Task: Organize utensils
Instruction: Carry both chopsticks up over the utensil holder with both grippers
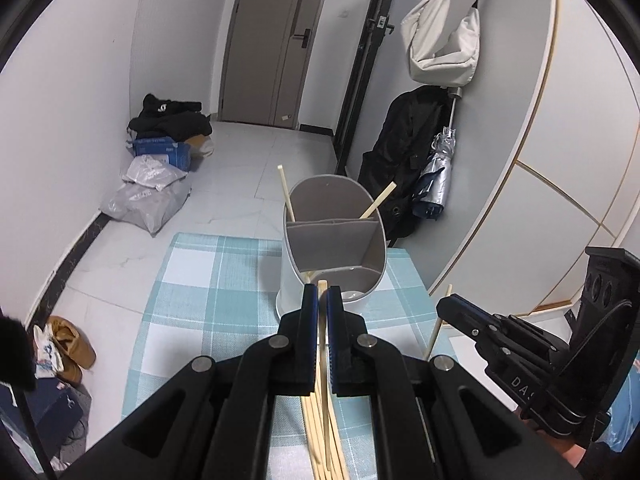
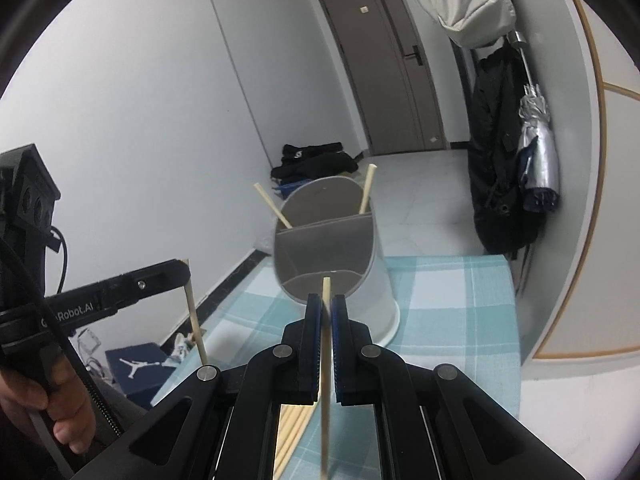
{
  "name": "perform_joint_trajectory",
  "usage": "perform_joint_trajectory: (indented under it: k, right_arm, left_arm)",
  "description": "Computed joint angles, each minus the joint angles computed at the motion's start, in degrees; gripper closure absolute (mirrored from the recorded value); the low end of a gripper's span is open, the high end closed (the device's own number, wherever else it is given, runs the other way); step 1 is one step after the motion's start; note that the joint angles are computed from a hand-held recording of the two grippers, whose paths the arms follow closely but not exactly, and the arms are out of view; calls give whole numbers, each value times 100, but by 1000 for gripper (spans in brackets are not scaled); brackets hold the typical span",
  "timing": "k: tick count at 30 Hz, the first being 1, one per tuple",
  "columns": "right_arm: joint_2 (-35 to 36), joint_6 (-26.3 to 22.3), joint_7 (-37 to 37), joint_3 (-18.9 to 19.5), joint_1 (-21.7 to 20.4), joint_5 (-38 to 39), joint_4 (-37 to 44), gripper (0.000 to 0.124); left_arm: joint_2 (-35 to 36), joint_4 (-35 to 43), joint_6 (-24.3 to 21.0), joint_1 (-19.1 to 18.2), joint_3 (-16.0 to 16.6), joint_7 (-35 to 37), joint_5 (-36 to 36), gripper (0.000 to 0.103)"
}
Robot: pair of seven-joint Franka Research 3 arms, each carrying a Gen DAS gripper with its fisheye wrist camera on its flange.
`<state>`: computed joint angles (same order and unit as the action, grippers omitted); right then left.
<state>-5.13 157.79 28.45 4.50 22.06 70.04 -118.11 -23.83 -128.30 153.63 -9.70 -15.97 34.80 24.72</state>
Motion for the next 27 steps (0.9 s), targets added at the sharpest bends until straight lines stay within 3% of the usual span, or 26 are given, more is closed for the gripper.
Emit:
perform_joint_trajectory:
  k: [15, 27]
  right_arm:
    - [-219, -343, -171, -106, -12, 313, 78, 120]
    - [77, -549, 180, -121, -116, 398, 1096, 120]
  left_arm:
    - [-29, 304, 62, -121, 126, 546, -247, 102]
    - [513, 1302, 96, -37, 259, 1265, -316, 102]
